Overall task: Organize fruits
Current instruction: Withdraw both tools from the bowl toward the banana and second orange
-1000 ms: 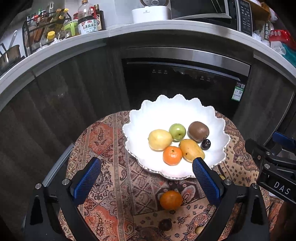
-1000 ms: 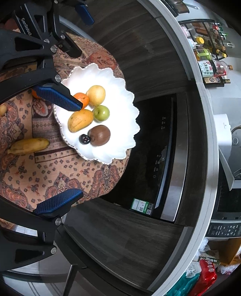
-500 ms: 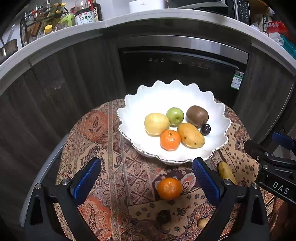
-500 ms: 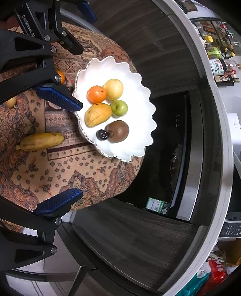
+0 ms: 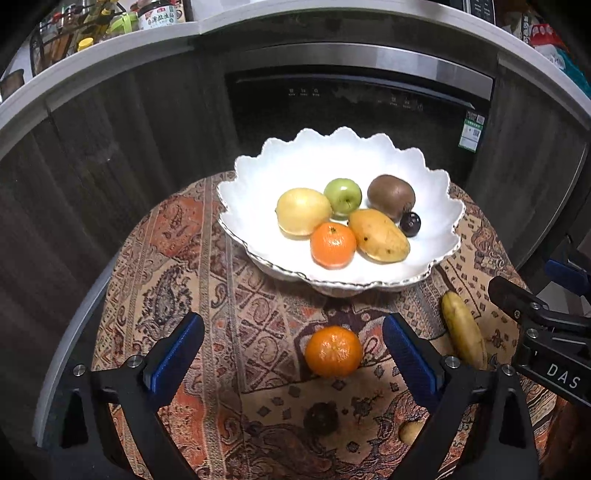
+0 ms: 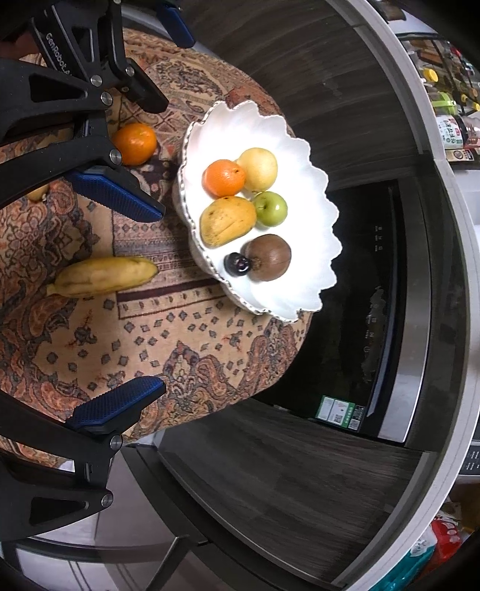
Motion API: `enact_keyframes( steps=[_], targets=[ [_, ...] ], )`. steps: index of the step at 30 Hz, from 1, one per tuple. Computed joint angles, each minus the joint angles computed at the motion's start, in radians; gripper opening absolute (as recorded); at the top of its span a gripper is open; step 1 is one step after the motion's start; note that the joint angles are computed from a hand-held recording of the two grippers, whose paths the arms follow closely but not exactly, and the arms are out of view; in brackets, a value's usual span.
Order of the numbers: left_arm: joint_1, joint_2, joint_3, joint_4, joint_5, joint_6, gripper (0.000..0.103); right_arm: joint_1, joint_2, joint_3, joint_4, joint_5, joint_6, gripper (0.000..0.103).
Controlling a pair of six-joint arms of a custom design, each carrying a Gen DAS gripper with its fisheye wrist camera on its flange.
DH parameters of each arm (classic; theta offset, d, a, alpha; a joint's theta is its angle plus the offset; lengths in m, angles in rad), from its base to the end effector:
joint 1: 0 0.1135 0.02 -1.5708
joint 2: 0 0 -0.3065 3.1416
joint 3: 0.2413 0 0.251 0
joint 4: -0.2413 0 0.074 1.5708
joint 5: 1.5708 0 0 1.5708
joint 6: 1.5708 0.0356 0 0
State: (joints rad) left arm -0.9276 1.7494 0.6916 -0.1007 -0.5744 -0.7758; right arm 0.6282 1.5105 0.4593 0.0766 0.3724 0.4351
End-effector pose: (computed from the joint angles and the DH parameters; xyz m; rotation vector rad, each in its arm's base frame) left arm 0.1882 -0.2188 0.1370 0.0348 2.4502 0.0910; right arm 0.1976 0.1275 0.1490 -0.0949 2.4491 -0.0162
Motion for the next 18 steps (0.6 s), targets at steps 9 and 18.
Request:
enact_keyframes(
  steps=[9,18],
  targets=[
    [0.005,0.089,0.007,0.057,0.039,0.004,0.094,-0.016,0.058,-0.032,0.063,-0.014,-0.003,0.086],
    [0.026,0.182,0.011,0.121,0.071,0.025,0.088,-0.016,0.172,-0.051,0.15,-0.044,0.0,0.086]
  ],
)
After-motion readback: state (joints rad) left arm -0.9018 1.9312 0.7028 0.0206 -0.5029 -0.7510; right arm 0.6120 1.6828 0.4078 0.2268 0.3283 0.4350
